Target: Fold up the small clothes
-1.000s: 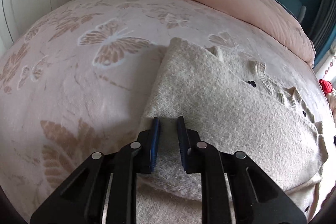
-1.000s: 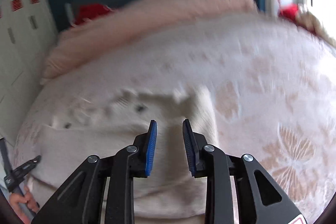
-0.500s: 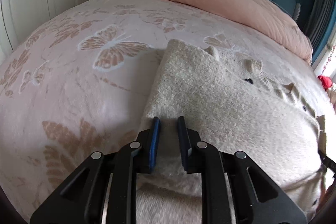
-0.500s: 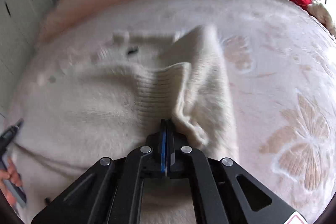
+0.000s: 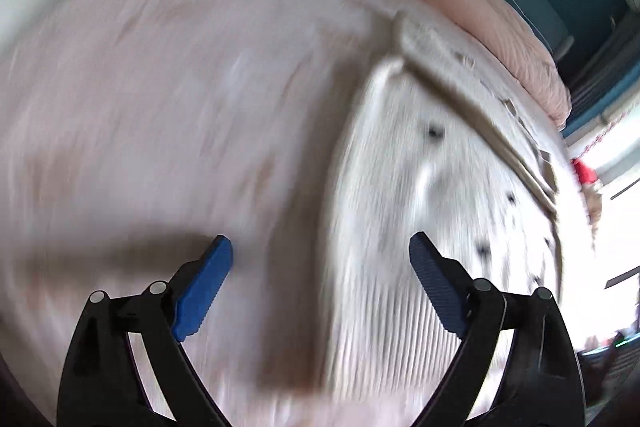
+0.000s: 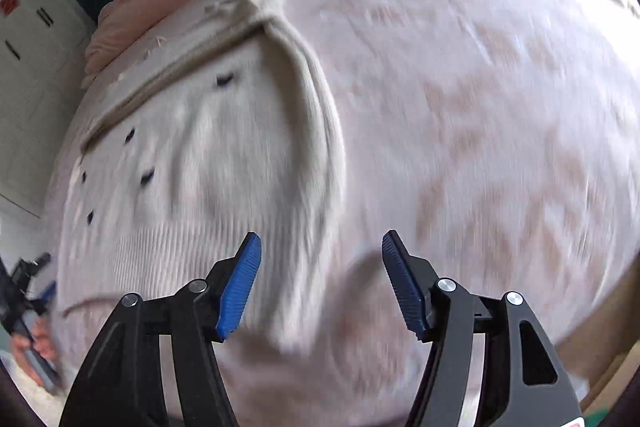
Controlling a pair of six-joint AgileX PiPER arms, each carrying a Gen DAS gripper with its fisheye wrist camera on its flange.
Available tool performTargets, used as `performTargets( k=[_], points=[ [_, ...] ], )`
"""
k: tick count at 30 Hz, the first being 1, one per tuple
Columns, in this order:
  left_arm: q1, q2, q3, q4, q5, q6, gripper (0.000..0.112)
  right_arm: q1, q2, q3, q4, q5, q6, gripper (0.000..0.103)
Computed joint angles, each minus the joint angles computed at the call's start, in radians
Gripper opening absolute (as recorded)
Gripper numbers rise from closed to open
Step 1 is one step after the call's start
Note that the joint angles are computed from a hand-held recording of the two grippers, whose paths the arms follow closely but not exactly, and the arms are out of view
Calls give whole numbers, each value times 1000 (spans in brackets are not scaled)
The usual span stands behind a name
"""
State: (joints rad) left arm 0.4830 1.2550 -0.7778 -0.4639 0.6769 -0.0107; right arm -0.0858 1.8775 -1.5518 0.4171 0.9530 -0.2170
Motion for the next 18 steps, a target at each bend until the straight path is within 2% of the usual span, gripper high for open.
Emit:
performTargets(
  k=[1, 3, 5, 9, 10, 11, 12, 13, 14, 15, 18],
  points=[
    [13, -65, 61, -50, -1, 42, 91, -3, -39, 74, 43, -27, -24, 65],
    [-20, -123, 110, -51, -21, 36, 94, 5, -58, 112, 96, -56, -61, 70],
    [-59, -123, 122, -97, -22, 46, 98, 2, -43, 113, 179, -45, -111, 71],
    [-190, -59, 98, -4, -128, -129, 98, 57, -5, 92, 211, -111, -65, 71],
    [-200, -40, 86, 10, -137, -157, 98, 69, 3, 80, 205, -122, -40, 68],
    [-204, -16, 67, 18, -137, -181, 98, 81, 21, 50, 209, -115, -25, 47],
    [-195, -6, 58, -2, -131, -165, 91, 83, 34, 24, 205, -91, -13, 30],
    [-179, 9, 39, -56, -116, -109, 60, 86, 55, -14, 205, -57, 3, 13],
    [-157, 24, 24, -120, -93, -30, 37, 89, 46, -14, 203, -61, 11, 13],
    [-139, 41, 10, -160, -62, 20, 8, 96, 30, -15, 188, -69, 11, 12],
    [-85, 7, -18, -146, 17, 20, 7, 106, -34, -30, 143, -39, -9, 11]
  ],
)
